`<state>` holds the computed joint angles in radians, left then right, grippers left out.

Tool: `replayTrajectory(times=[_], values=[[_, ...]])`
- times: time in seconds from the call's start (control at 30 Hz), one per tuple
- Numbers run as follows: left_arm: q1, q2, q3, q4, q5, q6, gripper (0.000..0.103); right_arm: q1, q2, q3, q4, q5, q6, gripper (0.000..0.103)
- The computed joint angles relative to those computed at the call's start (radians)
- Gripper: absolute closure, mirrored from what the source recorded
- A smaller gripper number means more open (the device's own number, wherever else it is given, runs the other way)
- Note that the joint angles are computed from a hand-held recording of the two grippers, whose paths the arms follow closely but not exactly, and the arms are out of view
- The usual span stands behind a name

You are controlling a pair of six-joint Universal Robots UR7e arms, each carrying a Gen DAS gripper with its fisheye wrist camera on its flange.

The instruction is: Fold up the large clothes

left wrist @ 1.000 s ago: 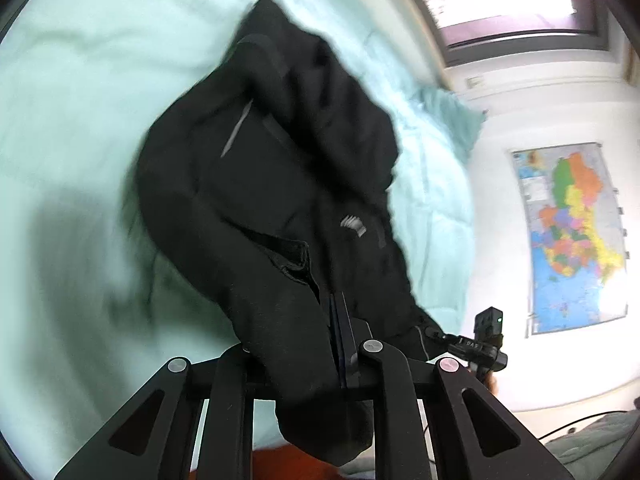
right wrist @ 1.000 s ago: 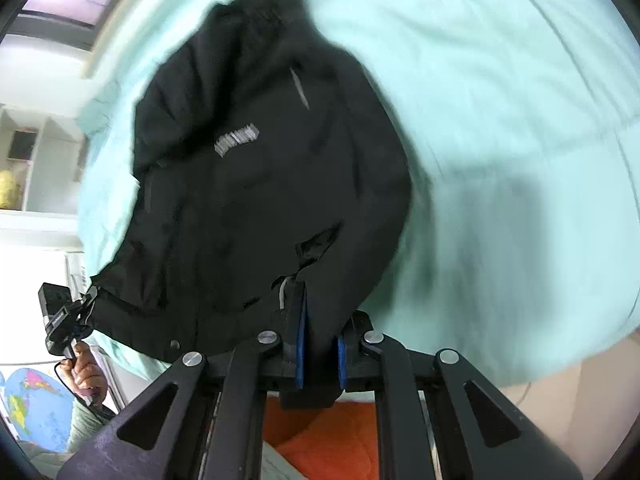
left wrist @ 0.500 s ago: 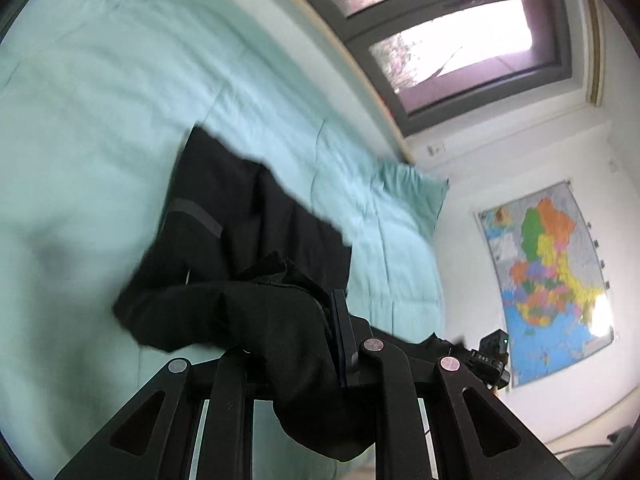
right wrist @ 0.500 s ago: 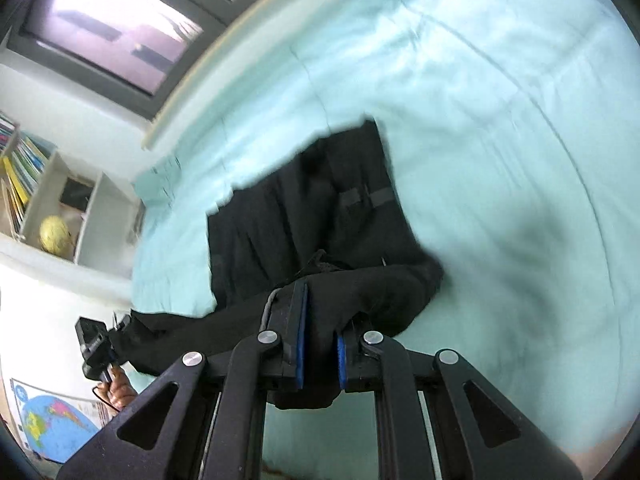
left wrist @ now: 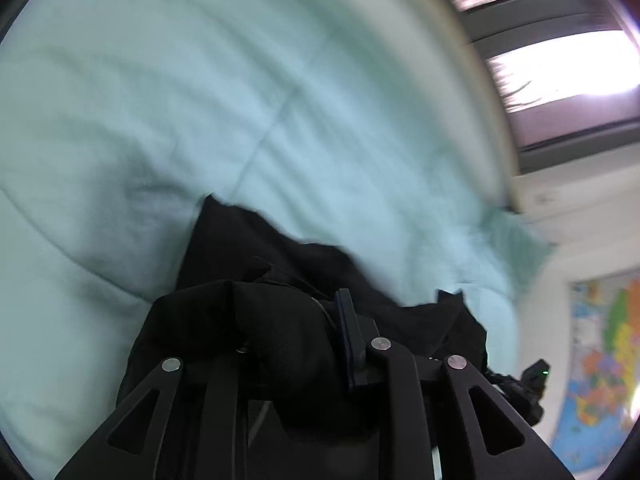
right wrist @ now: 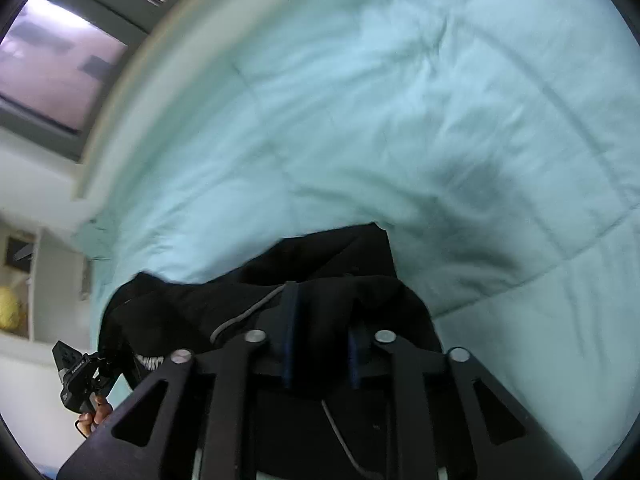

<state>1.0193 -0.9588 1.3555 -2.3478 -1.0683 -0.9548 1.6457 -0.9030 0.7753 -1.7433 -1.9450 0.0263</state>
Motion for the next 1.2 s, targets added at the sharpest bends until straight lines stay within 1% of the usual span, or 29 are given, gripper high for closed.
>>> replayTrajectory(times=[0.03,0.07,0.1,0.17,0.27,0.33,0.4,0.47,0.5,0.53,0.57,0.6,0.63,0.67,0.73,0.77,0.8,0.83,0.9,0.93,0.97,1.03,1.1,1.2], values=[[0.018,0.023,-0.018,0.025,-0.014,-0.014,0.078,-0.009,0.015,0.005,-0.002,-0.015,-0.001,0.068],[0.038,0.042,-0.030,0.038,-0.036,-0.020,0.078,-0.018,0.039,0.002,0.003,-0.039,0.004,0.067],[0.061,0.061,-0.033,0.027,-0.070,-0.020,0.078,-0.027,0.055,0.000,0.003,-0.041,0.005,0.067],[0.078,0.075,-0.022,-0.001,-0.091,0.001,0.078,-0.043,0.071,0.012,-0.004,-0.039,0.000,0.067],[0.089,0.068,-0.007,-0.030,-0.123,0.029,0.077,-0.047,0.084,0.004,0.001,-0.046,-0.013,0.067],[0.092,0.056,-0.002,-0.033,-0.141,0.025,0.077,-0.044,0.075,-0.003,0.014,-0.033,-0.030,0.067],[0.078,0.040,-0.007,0.003,-0.133,0.045,0.077,-0.042,0.063,-0.009,0.027,-0.020,-0.038,0.066],[0.062,0.026,-0.015,0.040,-0.125,0.072,0.073,-0.038,0.040,-0.008,0.041,-0.004,-0.048,0.065],[0.051,0.013,-0.015,0.053,-0.123,0.092,0.069,-0.036,0.030,-0.005,0.039,0.004,-0.057,0.063],[0.042,0.005,-0.017,0.066,-0.119,0.104,0.066,-0.030,0.016,0.001,0.036,0.009,-0.067,0.058],[0.028,-0.011,-0.018,0.094,-0.112,0.119,0.062,-0.022,-0.005,0.016,0.025,0.003,-0.085,0.051],[0.013,-0.028,-0.019,0.125,-0.107,0.131,0.049,-0.015,-0.023,0.031,0.014,0.002,-0.103,0.050],[0.002,-0.051,-0.004,0.129,-0.096,0.142,0.038,-0.010,-0.045,0.049,0.004,0.009,-0.124,0.049],[-0.013,-0.073,0.012,0.134,-0.076,0.147,0.035,-0.005,-0.069,0.072,-0.010,0.015,-0.150,0.049],[-0.039,-0.120,0.056,0.107,-0.055,0.158,0.028,0.011,-0.094,0.109,-0.047,-0.028,-0.205,0.047],[-0.051,-0.139,0.076,0.088,-0.042,0.169,0.026,0.021,-0.096,0.123,-0.062,-0.077,-0.241,0.040],[-0.063,-0.147,0.083,0.084,-0.008,0.180,0.023,0.030,-0.090,0.134,-0.080,-0.131,-0.274,0.037],[-0.067,-0.150,0.085,0.093,0.017,0.188,0.023,0.031,-0.085,0.135,-0.087,-0.152,-0.291,0.036],[-0.061,-0.119,0.031,0.188,0.065,0.184,0.023,0.027,-0.061,0.118,-0.098,-0.160,-0.343,0.035],[-0.053,-0.097,0.004,0.211,0.084,0.182,0.023,0.026,-0.041,0.108,-0.122,-0.165,-0.385,0.036],[-0.045,-0.085,-0.008,0.209,0.088,0.191,0.023,0.025,-0.024,0.094,-0.136,-0.173,-0.420,0.035],[-0.011,-0.042,-0.050,0.191,0.075,0.215,0.023,0.022,0.015,0.059,-0.150,-0.192,-0.481,0.035],[0.022,-0.005,-0.094,0.194,0.048,0.233,0.023,0.015,0.057,0.007,-0.135,-0.211,-0.516,0.035],[0.061,0.054,-0.171,0.232,0.008,0.276,0.023,-0.001,0.110,-0.077,-0.073,-0.196,-0.557,0.035]])
